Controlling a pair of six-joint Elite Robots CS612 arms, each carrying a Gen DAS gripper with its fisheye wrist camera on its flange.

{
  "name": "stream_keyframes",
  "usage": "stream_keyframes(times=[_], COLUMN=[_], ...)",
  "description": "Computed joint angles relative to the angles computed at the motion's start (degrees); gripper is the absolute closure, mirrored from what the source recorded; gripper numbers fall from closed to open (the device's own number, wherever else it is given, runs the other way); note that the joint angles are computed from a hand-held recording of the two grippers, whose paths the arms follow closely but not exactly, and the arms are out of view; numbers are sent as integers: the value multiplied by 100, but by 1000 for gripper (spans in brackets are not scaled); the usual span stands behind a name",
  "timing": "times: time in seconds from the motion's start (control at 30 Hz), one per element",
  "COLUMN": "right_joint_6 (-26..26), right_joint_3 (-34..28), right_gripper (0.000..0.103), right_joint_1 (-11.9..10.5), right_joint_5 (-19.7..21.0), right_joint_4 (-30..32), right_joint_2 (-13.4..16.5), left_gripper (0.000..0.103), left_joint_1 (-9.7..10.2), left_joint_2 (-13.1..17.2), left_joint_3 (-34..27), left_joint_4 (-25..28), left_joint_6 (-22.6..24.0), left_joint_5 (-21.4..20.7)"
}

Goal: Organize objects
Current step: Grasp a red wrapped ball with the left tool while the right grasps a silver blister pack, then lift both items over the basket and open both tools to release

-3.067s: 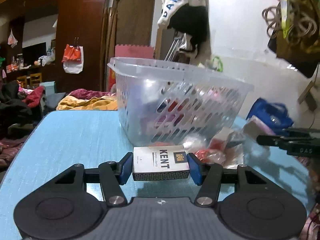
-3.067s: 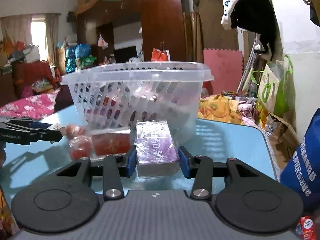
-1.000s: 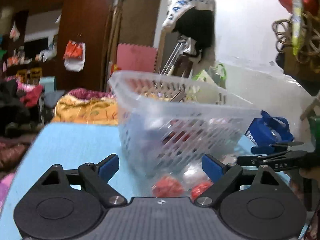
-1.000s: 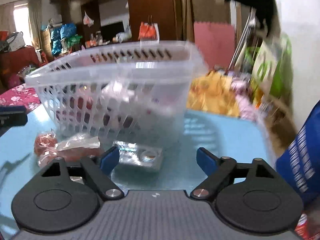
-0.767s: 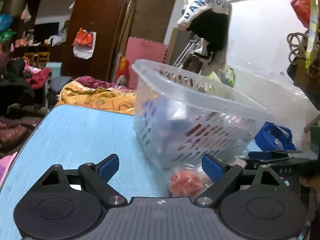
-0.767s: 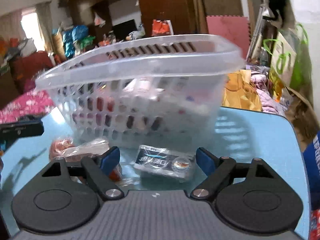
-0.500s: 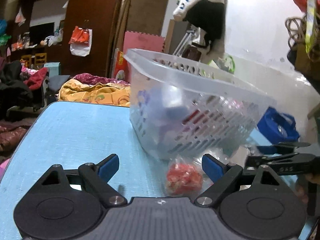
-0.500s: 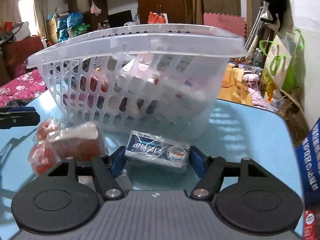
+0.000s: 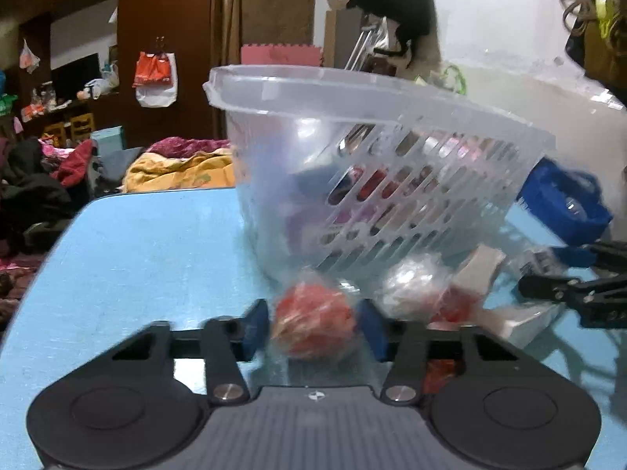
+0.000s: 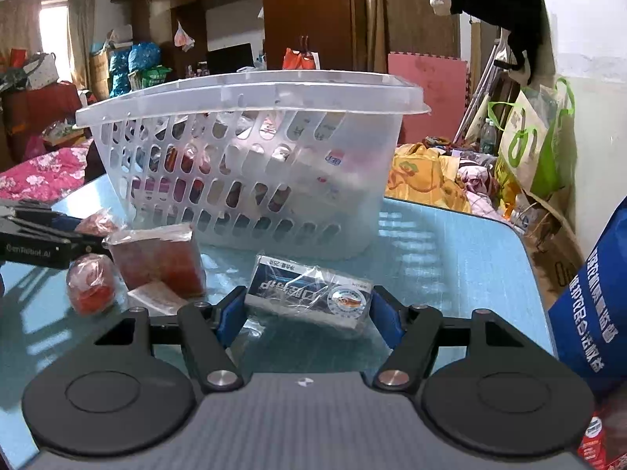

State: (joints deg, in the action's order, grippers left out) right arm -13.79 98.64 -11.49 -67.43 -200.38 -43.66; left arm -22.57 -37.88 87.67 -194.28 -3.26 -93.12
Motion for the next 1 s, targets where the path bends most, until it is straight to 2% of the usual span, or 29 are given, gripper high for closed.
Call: stream_keyframes(times=[0.07, 0.13, 0.2, 0.3, 0.4, 0.67, 0.73, 0.83, 0.9, 1.0], right_joint_6=[59, 229, 405, 470, 467, 546, 621, 1143, 1502, 1606], right_joint_3=[36, 90, 123, 148, 155, 145, 193, 317, 385, 467], right_gripper=[33, 34, 34, 34, 34, 34, 34, 33, 33, 33], right_joint_1=[-16, -44, -87, -117, -105, -127, -177, -334, -426, -443], right_joint_5=[-6, 40, 156, 292, 264, 365, 580, 1195, 1555, 1674], right_joint_4=[-201, -552, -863, -1187, -1404, -1615, -1762, -2528, -2934, -3240], right_joint_2=[17, 48, 85, 124, 152, 194, 198, 266, 274, 138], left_gripper=[55, 55, 55, 55, 55, 55, 55, 55, 55, 55], left_joint_1=[58, 70, 116, 185, 169, 204, 219, 352, 374, 361], left_joint_2=[42, 70, 89, 97, 96, 175, 225, 390, 403, 298], left_joint_3=[26, 144, 191, 155, 148, 190, 216, 164, 206, 247], left_joint_4=[-364, -960, -1235, -1192, -1150, -1740, -2148, -3067, -3335, -3456], left_joint_6=[-162, -238, -305, -445, -417, -436, -462, -804, -1117, -1176], left_joint_5=[-267, -185, -298, -586, -588, -882, -975, -1635, -1682, -1652])
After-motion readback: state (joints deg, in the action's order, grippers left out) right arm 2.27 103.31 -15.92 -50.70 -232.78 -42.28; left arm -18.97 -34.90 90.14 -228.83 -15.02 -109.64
